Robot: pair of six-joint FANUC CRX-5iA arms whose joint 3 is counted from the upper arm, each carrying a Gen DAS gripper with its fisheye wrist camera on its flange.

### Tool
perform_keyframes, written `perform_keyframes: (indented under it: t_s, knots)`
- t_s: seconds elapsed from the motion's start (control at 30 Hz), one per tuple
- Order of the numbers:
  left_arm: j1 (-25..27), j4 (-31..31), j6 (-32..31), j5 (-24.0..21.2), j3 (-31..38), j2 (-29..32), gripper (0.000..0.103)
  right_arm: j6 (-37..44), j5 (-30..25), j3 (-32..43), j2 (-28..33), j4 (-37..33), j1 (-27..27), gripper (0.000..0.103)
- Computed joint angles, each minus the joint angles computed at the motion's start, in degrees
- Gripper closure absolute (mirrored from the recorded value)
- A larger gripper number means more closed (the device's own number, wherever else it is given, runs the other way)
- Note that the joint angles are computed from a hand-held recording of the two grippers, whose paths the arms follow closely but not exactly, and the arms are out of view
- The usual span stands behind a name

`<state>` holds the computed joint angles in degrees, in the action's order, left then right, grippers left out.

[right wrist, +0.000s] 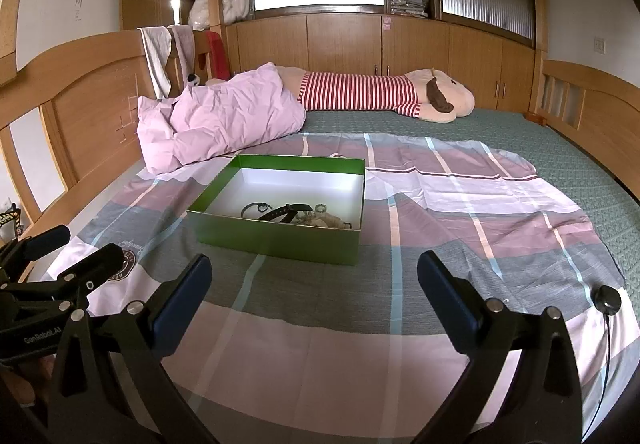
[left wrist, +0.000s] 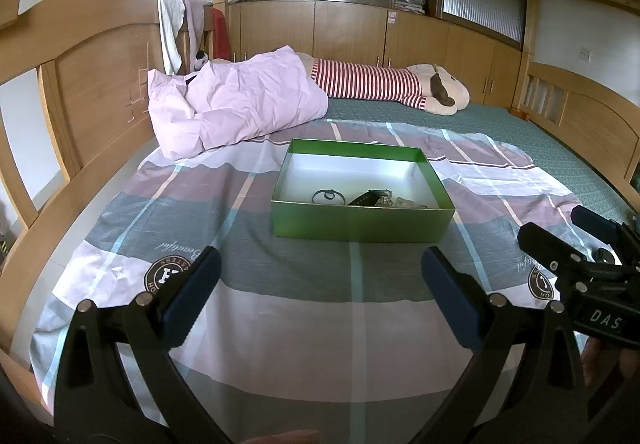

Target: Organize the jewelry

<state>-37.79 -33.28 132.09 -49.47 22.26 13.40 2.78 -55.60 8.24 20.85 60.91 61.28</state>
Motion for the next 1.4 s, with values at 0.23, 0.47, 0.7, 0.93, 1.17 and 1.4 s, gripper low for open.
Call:
perform_keyframes:
  t_s: [0.23, 0.47, 0.7, 0.93, 1.17, 1.4]
  knots:
    - [0.00, 0.03, -0.03, -0.07, 0.05, 0.03, 0.004, 0.22, -0.08, 0.07, 0.01, -0.16, -0.01, 0.003]
    - [0.05, 0.31, -0.38, -0.18, 0.17, 0.03, 0.004, 0.38, -0.12, 0.22, 0.12, -0.26, 0.01, 0.003]
    - [-0.03, 0.30, -0.55, -0.32, 0.36, 0.08, 0.004, 0.39, -0.24, 0.34, 0.24, -0.27, 0.03, 0.003]
    - [-0.08, 0.33, -0.58, -0.49, 0.50, 0.13, 0.004, 0.46, -0.25, 0.45, 0.33, -0.27, 0.08, 0.003]
    - [-0.11, 0.43, -0.66, -0.63, 0.63, 0.19, 0.004, 0.45, -0.18, 0.33, 0.25, -0.22, 0.05, 0.003]
    - [-0.14, 0.46, -0.99, -0.52, 0.52, 0.20, 0.004, 0.49, -0.30, 0.49, 0.33, -0.31, 0.10, 0.003]
